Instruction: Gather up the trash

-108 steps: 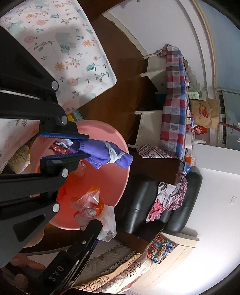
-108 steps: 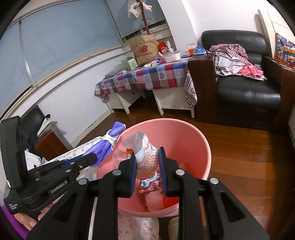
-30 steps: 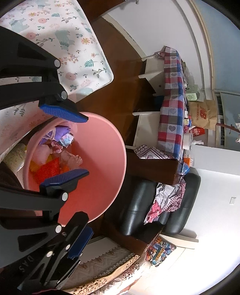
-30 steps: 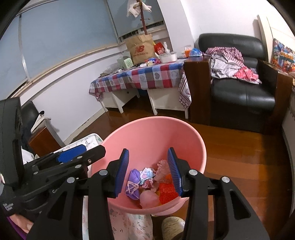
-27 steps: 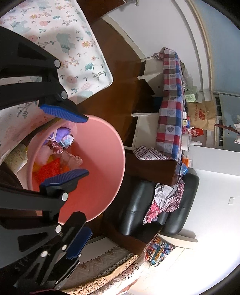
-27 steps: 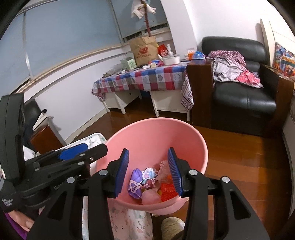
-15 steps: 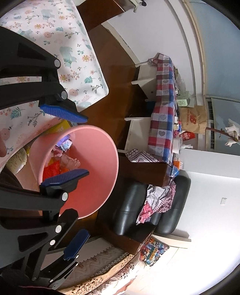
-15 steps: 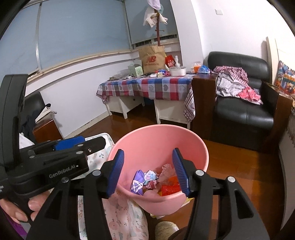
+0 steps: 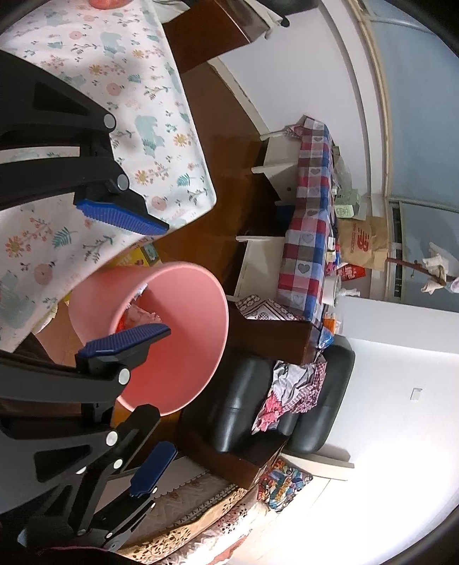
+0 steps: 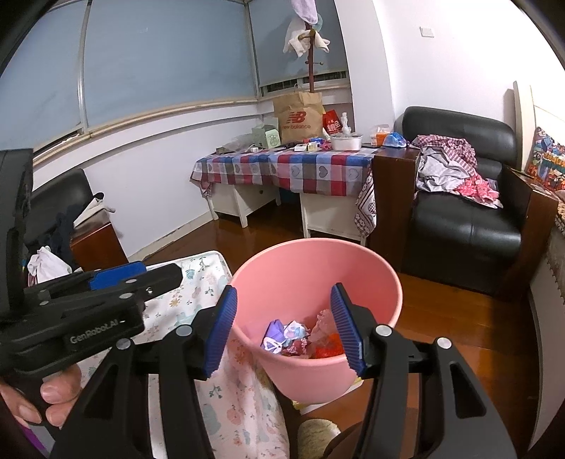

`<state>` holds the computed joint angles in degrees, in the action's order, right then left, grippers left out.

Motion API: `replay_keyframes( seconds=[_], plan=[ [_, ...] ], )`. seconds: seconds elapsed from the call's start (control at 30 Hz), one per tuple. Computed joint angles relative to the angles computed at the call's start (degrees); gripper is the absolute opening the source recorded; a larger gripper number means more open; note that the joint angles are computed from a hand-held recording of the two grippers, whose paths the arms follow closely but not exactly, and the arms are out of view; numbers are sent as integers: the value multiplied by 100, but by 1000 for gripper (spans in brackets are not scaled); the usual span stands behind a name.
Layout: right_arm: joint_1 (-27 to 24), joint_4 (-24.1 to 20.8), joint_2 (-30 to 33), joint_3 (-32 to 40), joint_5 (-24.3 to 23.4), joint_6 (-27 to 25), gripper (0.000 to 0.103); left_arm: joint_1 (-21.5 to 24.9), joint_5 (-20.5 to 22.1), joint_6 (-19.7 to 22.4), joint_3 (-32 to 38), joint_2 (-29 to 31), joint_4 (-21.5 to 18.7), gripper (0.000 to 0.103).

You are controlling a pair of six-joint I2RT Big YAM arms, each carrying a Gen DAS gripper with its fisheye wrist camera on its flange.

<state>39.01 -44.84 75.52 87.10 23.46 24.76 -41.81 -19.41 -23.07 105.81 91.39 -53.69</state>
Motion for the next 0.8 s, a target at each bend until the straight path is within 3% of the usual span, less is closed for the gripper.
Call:
replay_keyframes(
  seconds=[0.23, 0.8],
  plan=[
    [73, 18, 84, 30, -307, 118, 56, 40, -30, -173, -447, -336, 97, 51],
    [205, -71, 300, 201, -344, 210, 56, 217, 104, -390, -1006, -679, 224, 51]
  ],
)
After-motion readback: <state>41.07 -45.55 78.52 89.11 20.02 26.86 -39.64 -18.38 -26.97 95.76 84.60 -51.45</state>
